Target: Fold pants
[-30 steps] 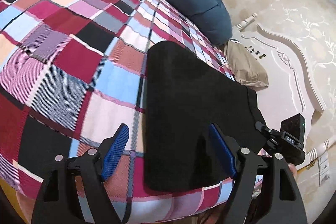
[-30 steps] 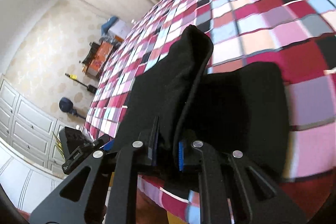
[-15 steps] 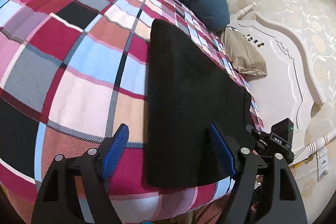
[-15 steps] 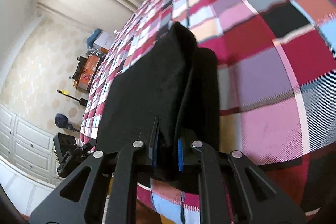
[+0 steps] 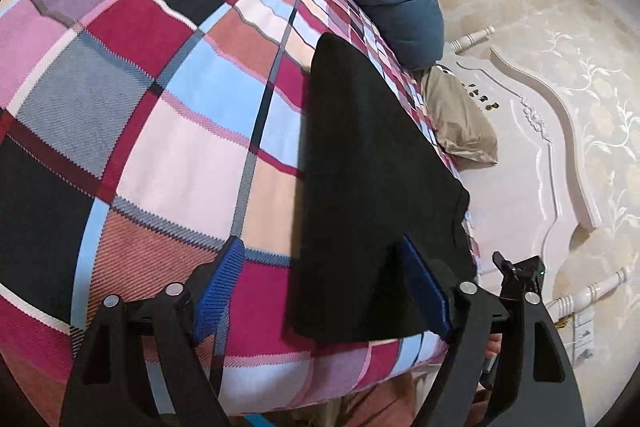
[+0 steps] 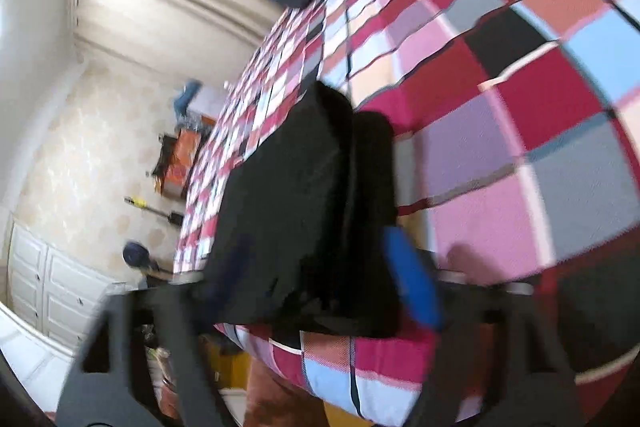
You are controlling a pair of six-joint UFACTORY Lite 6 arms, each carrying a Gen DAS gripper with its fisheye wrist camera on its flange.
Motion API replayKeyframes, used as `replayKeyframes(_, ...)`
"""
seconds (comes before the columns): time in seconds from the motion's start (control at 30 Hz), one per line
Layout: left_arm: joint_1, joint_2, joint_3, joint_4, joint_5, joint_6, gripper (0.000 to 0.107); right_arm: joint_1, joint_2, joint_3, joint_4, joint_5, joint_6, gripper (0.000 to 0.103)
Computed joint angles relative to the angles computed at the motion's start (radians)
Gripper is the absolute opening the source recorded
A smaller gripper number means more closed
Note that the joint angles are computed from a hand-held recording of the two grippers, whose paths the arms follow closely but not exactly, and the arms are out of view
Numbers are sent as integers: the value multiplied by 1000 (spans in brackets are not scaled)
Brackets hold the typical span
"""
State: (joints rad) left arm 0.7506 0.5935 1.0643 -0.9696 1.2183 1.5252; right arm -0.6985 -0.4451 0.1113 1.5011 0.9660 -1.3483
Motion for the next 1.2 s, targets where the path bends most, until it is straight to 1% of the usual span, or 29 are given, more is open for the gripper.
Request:
replayKeyframes(0.07, 8, 28, 21, 13, 34, -12, 81, -70, -4, -20, -56, 27, -5, 81)
replayKeyframes(0.1, 8, 37, 25, 14, 43, -18, 81, -96, 27, -23, -61, 40, -32, 81)
replayKeyframes(0.13, 8, 43, 28, 14, 50, -22, 82, -119, 101, -25, -50, 55, -79, 81)
replayKeyframes(0.2, 0, 47, 26, 11, 66, -23, 82, -112, 221, -24, -5, 67, -162, 81)
replayKeyframes(0.23, -7, 47, 23, 11, 72, -23, 82, -80, 274, -28, 43, 64, -209, 81)
replayKeyframes(0.4, -61, 19, -21, -10, 60, 1, 82, 163, 325, -20, 260, 30, -271, 83)
replayKeyframes(0.43, -69, 16, -27, -17, 62, 8, 82, 222, 322, -9, 309, 0, -264, 83)
replayKeyframes(0.5, -79, 6, -46, -33, 63, 18, 81, 278, 334, 9, 360, -29, -269, 83)
replayKeyframes(0.53, -82, 0, -55, -39, 65, 25, 81, 300, 338, 17, 381, -43, -270, 80)
replayKeyframes(0.57, -91, -22, -81, -46, 49, 44, 79, 321, 331, 19, 398, -64, -269, 68)
replayKeyframes(0.6, -101, -54, -115, -53, 16, 71, 72, 349, 318, 19, 417, -99, -270, 62)
replayKeyframes(0.67, -116, -109, -168, -60, -51, 116, 63, 377, 324, 29, 436, -142, -289, 48)
replayKeyframes(0.77, -112, -135, -185, -51, -73, 126, 52, 353, 347, 20, 435, -99, -326, 41)
replayKeyframes(0.8, -109, -135, -179, -45, -69, 114, 49, 341, 350, 17, 426, -86, -329, 40)
replayKeyframes(0.9, -115, -168, -194, -43, -92, 111, 46, 354, 305, 7, 419, -98, -310, 38)
replayKeyframes(0.93, -123, -174, -199, -48, -103, 116, 46, 363, 315, 11, 431, -102, -324, 38)
replayKeyframes(1.0, -130, -169, -198, -56, -114, 125, 46, 326, 342, 6, 415, -70, -349, 38)
replayKeyframes(1.07, -135, -157, -194, -62, -116, 126, 46, 297, 436, 25, 434, -15, -422, 38)
replayKeyframes(1.2, -139, -172, -206, -66, -124, 130, 46, 290, 471, 32, 443, 2, -451, 38)
